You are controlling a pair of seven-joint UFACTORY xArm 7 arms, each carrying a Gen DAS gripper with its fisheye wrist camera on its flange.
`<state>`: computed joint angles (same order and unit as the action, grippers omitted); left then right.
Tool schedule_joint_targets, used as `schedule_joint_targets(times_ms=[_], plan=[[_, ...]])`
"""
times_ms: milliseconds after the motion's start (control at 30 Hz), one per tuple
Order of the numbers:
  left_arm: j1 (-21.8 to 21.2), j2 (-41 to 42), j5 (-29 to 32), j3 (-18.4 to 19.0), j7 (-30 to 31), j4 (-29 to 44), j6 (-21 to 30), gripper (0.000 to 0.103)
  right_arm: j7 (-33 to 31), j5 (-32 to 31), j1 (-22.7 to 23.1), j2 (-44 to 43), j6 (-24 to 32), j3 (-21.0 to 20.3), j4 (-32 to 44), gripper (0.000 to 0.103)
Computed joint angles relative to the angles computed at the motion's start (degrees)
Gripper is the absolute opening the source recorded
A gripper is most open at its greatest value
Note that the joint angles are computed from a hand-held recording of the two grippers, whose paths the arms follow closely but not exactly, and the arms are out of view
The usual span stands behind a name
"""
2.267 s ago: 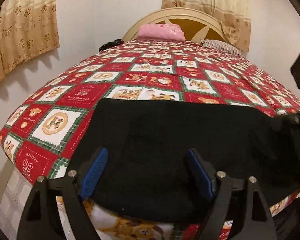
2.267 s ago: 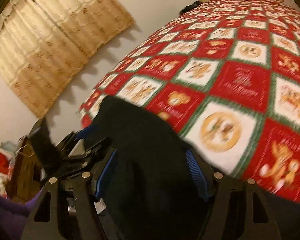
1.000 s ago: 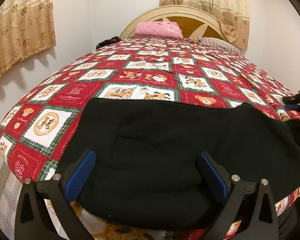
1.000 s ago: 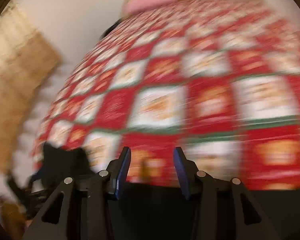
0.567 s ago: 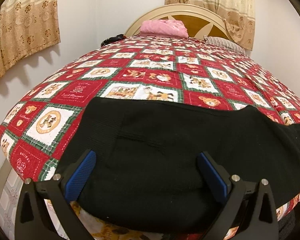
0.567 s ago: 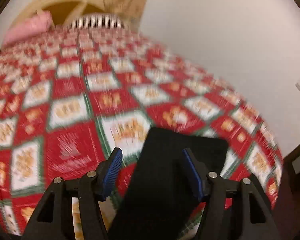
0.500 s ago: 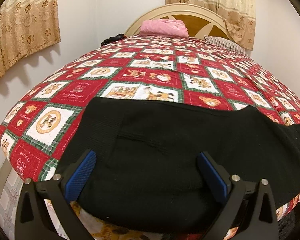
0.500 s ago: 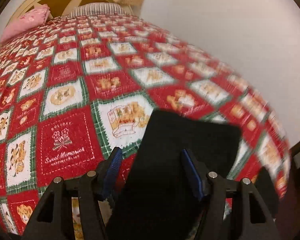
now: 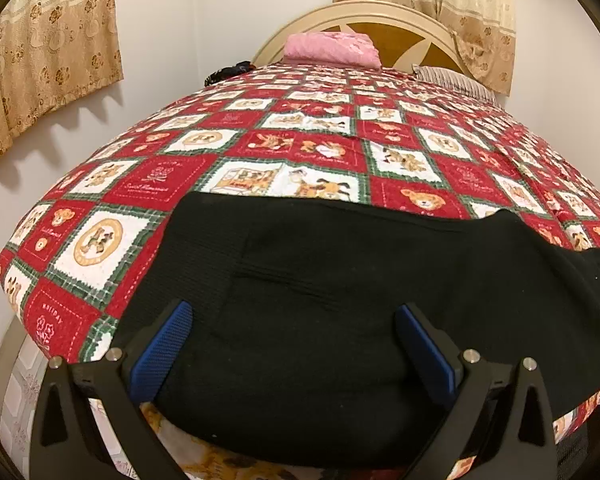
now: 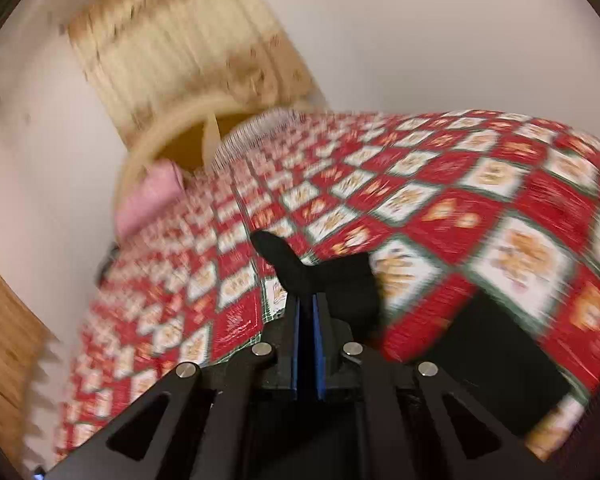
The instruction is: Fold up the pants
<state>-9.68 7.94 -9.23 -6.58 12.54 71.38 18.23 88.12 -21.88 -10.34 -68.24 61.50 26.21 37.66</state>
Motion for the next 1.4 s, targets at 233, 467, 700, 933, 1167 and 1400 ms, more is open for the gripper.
schedule_joint_targets(times_ms=[233,467,700,933,1167,1400], plan=[[-0.8,0.4,2.9,0.8,-3.6,0.7,0.7,0.103,8.7,10.1,8.9,-16.4,17.2,6.8,-7.1,0.006],[-0.9,0.2,5.1,1.0,-6.9,1.4,1.6,0.103,11.8,8.9,10.5,-21.4,13.5,7.5,-9.1,0.009],[1.0,-2.8,-15.2,-2.2,4.7,2.3,3.1,0.103,9.9,6.6,6.8,-15.4,8.0,6.0,-9.6,0.078],[-0.8,-3.6,-18.8,-2.0,9.0,3.1,4.2,0.103,8.7,4.4,7.3,-13.2,3.6,2.7,-13.1,0.044],[-2.6,-4.1,-19.7,-2.2,10.6,3.3,4.7,0.103,-0.9,0.9,6.9,-7.2,5.1,0.9,-5.5,0.003],[-3.8,-4.1,-19.6,-2.4,11.5,3.4,5.6,0.103,-3.6,6.1,12.0,-15.6,11.3,1.1,-9.1,0.003]])
